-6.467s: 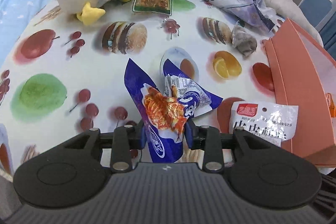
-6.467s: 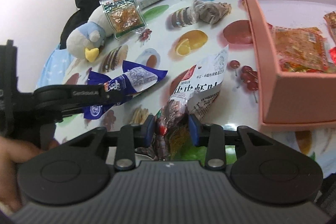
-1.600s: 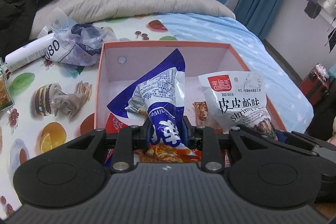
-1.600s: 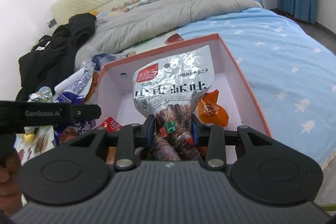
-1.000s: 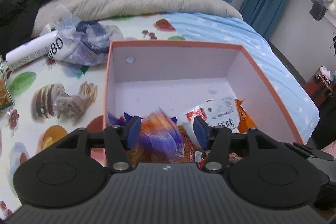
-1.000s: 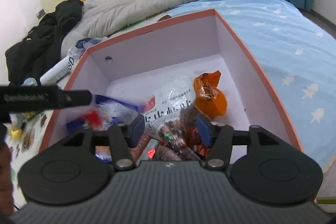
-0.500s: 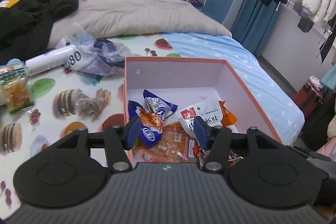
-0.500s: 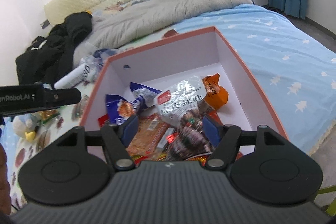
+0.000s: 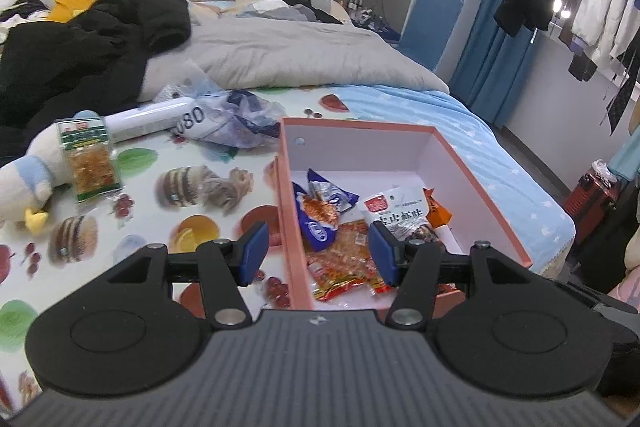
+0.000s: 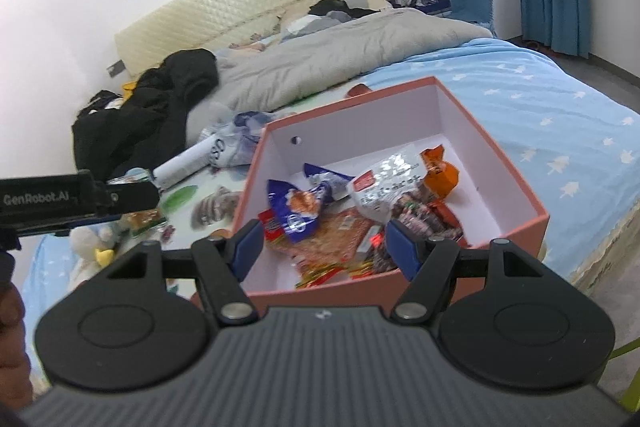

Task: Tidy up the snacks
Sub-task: 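Withdraw both tools from the box toward the remaining snacks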

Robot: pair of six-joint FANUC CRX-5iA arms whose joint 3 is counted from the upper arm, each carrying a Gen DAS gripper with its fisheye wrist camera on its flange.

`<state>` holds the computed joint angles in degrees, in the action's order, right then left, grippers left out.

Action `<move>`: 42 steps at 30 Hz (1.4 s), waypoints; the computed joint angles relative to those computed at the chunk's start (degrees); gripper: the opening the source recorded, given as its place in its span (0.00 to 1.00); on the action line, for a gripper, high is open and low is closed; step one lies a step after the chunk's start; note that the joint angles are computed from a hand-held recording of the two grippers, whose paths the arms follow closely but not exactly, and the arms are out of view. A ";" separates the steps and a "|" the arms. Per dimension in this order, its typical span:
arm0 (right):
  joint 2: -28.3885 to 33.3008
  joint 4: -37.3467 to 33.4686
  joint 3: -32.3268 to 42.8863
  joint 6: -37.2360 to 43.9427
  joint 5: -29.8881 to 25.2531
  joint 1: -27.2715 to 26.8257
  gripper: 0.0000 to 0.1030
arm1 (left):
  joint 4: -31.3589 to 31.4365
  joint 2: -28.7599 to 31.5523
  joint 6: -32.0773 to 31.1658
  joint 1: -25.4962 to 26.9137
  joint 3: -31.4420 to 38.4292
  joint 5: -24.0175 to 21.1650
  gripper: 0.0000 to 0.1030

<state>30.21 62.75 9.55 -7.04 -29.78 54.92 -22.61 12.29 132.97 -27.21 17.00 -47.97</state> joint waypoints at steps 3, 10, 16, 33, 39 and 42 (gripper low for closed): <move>-0.64 1.86 -1.31 -1.97 0.65 0.60 0.68 | -1.86 -2.67 2.28 -0.68 -2.40 -0.52 0.59; -1.94 4.70 -3.43 -3.18 2.12 2.11 0.68 | -6.67 -7.61 7.76 -2.63 -6.46 -2.96 0.59; -2.32 4.12 -3.99 0.31 4.85 3.69 0.68 | -10.10 -11.64 13.25 -4.21 -9.98 -6.14 0.61; 2.06 -3.58 2.24 13.35 7.27 6.46 0.68 | -10.10 -14.49 17.76 -0.59 -15.16 -8.97 0.66; 5.18 -5.86 6.62 16.55 6.65 6.47 0.67 | -9.38 -13.23 16.93 1.74 -14.61 -8.72 0.66; 7.14 -9.03 9.93 20.49 5.86 6.70 0.67 | -9.01 -13.00 17.12 3.10 -14.89 -8.31 0.66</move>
